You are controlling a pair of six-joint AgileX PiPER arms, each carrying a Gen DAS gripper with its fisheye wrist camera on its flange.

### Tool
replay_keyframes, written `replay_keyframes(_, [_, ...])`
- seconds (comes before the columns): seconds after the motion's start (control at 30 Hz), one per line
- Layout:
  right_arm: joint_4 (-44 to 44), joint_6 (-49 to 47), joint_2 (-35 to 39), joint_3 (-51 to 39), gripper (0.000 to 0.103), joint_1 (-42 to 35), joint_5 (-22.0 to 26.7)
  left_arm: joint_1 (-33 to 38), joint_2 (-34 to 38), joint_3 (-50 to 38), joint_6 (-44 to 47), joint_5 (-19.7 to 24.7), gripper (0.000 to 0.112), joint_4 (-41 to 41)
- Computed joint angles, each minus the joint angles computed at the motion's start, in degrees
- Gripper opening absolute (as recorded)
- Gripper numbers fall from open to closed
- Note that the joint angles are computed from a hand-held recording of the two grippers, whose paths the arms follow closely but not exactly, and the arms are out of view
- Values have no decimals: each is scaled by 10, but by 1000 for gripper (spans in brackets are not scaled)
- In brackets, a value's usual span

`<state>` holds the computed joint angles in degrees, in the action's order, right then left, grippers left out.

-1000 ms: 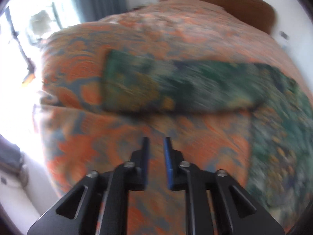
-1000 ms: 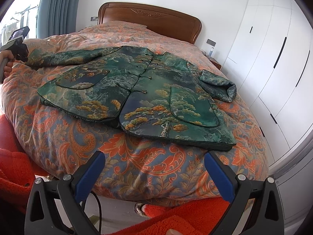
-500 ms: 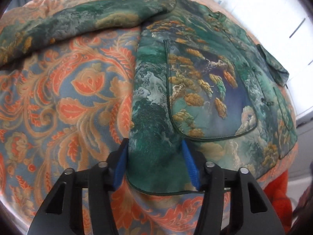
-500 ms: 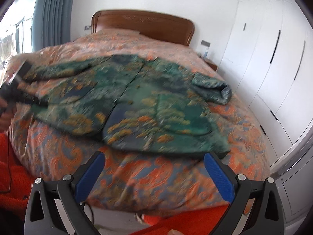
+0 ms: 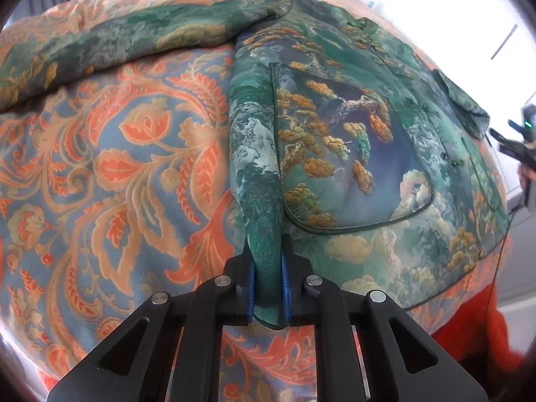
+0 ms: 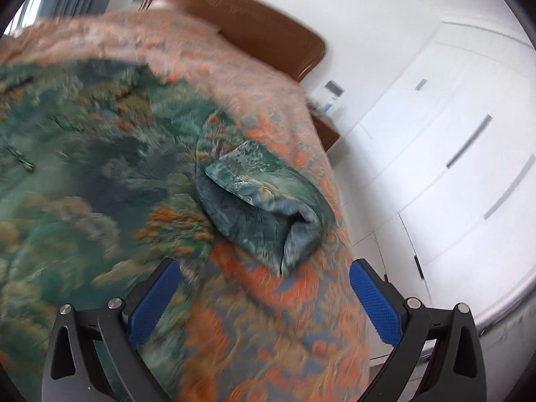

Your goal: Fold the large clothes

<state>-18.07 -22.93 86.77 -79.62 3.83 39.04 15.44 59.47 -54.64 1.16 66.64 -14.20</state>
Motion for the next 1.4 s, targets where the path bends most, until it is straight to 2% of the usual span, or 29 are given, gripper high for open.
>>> replay_keyframes(0.13, [-167, 76, 162, -134, 102, 54, 26, -8, -20, 9, -15, -7, 12, 14])
replay_keyframes(0.3, [-301, 125, 302, -256, 99, 92, 72, -1, -33, 22, -25, -11, 14, 14])
replay_keyframes(0.37, [-335, 140, 332, -283, 77, 95, 75, 1, -31, 23, -28, -11, 15, 13])
replay_keyframes(0.4, [-324, 131, 349, -311, 49, 93, 85, -6, -29, 23, -37, -14, 15, 18])
replay_keyframes(0.43, [-290, 114, 369, -354, 27, 85, 106, -10, -27, 22, -42, -14, 15, 21])
replay_keyframes(0.5, [-235, 124, 386, -415, 20, 66, 124, -15, -25, 19, -49, -13, 15, 26])
replay_keyframes(0.53, [-202, 150, 374, -424, 18, 48, 113, -16, -25, 18, -51, -12, 15, 27])
replay_keyframes(0.63, [-104, 187, 343, -439, 16, -4, 105, -17, -25, 19, -54, -11, 15, 29])
replay_keyframes(0.8, [94, 220, 271, -406, 16, -141, 91, -36, -23, 15, -73, -14, 15, 47])
replay_keyframes(0.93, [235, 197, 273, -406, 16, -248, 136, -50, -20, 14, -91, -17, 16, 61])
replay_keyframes(1.0, [300, 185, 259, -353, 16, -298, 132, -61, -18, 14, -105, -20, 16, 71])
replay_keyframes(1.1, [395, 204, 284, -309, 16, -369, 145, -69, -17, 13, -111, -22, 21, 83])
replay_keyframes(1.2, [454, 214, 303, -276, 19, -401, 148, -89, -21, 10, -142, -22, 39, 121])
replay_keyframes(1.27, [492, 203, 295, -238, 25, -419, 136, -91, -30, 8, -157, -18, 59, 135])
replay_keyframes(1.3, [493, 200, 285, -220, 34, -423, 130, -84, -37, 5, -158, -14, 63, 134])
replay_keyframes(1.33, [480, 199, 267, -205, 43, -428, 126, -83, -48, 0, -171, -11, 74, 142])
replay_keyframes(1.4, [455, 186, 229, -162, 49, -426, 98, -94, -74, -6, -208, -10, 87, 171])
